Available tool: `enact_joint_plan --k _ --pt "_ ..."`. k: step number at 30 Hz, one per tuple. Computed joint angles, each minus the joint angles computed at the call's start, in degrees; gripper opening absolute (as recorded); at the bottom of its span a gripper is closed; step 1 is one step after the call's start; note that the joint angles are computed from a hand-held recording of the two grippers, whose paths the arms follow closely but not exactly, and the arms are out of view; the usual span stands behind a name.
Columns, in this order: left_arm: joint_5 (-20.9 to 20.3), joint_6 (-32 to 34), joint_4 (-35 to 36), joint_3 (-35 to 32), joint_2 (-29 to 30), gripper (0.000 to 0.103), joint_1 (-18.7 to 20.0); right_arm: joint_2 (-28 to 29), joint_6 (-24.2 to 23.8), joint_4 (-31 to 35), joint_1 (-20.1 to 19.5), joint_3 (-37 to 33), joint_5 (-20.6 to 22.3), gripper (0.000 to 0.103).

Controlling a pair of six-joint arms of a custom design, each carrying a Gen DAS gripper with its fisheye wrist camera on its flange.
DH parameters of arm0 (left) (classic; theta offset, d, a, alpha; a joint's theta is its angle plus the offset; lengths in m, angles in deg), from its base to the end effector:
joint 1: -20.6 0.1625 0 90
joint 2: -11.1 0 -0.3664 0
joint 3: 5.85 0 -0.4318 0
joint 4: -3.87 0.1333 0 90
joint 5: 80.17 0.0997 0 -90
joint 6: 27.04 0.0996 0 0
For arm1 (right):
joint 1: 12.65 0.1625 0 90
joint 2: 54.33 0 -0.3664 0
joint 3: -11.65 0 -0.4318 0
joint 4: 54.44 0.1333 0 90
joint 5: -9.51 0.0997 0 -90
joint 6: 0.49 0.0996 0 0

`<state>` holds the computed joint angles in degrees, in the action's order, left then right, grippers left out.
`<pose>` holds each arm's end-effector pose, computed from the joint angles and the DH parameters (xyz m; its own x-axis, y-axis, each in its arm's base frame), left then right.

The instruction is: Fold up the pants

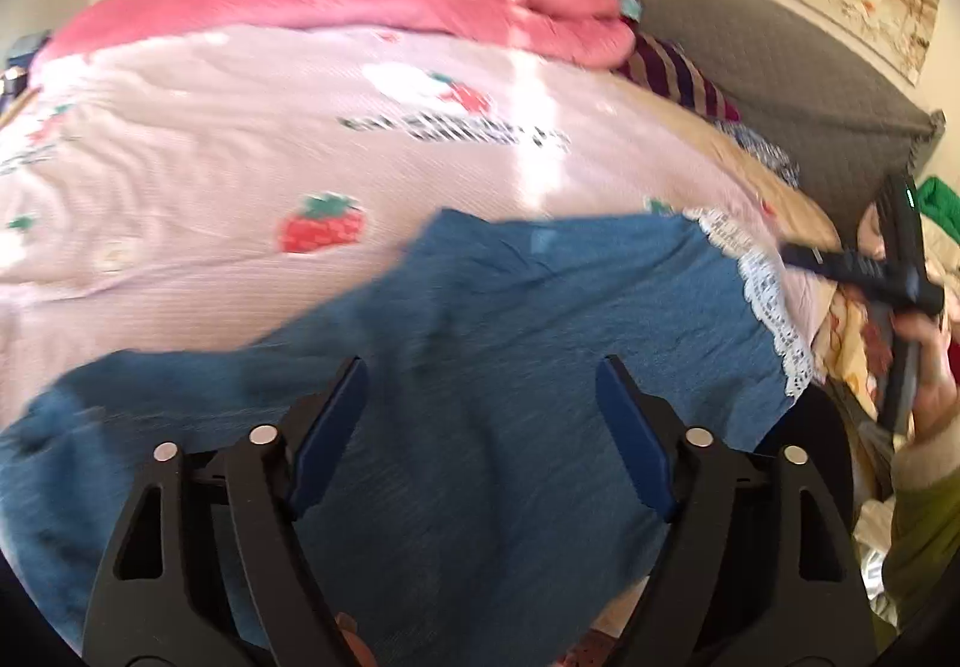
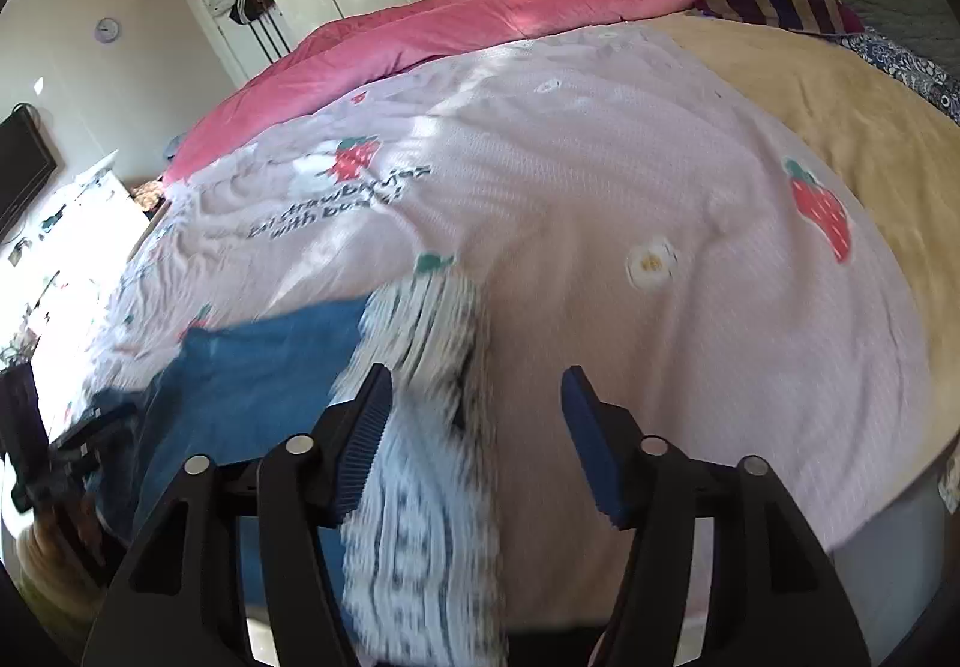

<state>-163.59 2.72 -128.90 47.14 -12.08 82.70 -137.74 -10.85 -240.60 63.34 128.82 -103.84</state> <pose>-0.2609 -0.8020 0.0180 -0.5462 0.8113 -0.2083 0.8376 0.5282 -0.1393 -0.0369 -0.5353 0.3325 -0.8128 0.4730 0.3400 -0.0346 0.5434 -0.8387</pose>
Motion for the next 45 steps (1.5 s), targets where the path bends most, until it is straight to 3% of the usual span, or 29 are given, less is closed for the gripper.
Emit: enact_joint_plan --k 6,13,25,32,33,35,36,37,38,39,41,45 --pt "3.21 -1.74 -5.64 10.13 -9.08 0.083 1.40 -4.57 0.63 2.27 0.07 7.93 1.68 0.061" --pt "9.32 -3.41 -10.18 17.80 -15.99 0.088 2.85 -3.64 1.89 3.46 0.71 8.19 1.43 0.061" --pt "13.83 -6.32 -11.25 17.74 -15.61 0.091 4.21 -3.15 2.13 6.42 0.56 7.29 0.98 0.061" --pt "13.29 -14.88 -5.61 8.36 -10.17 0.092 5.83 -2.55 1.29 8.89 1.06 5.51 0.61 0.061" --pt "13.09 -17.13 -3.33 6.19 -8.97 0.089 6.18 -2.39 1.04 9.70 1.18 5.18 0.51 0.061" --pt "11.88 -20.38 0.08 3.44 -7.51 0.052 6.73 -2.11 0.91 11.22 1.22 4.63 0.20 0.060" --pt "12.60 -21.20 0.45 2.84 -7.02 0.048 6.75 -1.89 0.87 12.12 1.26 4.33 -0.34 0.055" --pt "12.82 -21.01 0.11 2.81 -6.84 0.046 6.73 -1.58 0.54 12.30 1.44 4.13 -1.21 0.040" --pt "13.36 -20.53 -0.03 2.85 -6.79 0.043 6.59 -0.79 -0.36 11.87 2.03 3.76 -3.72 0.034" --pt "13.50 -20.39 0.03 2.82 -6.84 0.040 6.48 -0.64 -1.04 11.83 2.14 3.68 -4.31 0.017" --pt "12.68 -19.66 0.18 2.01 -6.75 0.037 6.47 -0.96 -2.45 12.29 2.28 3.83 -4.15 0.012" --pt "13.81 -17.05 -1.66 1.04 -6.02 0.036 5.93 -0.96 -5.84 13.31 3.56 3.48 -8.71 0.011"
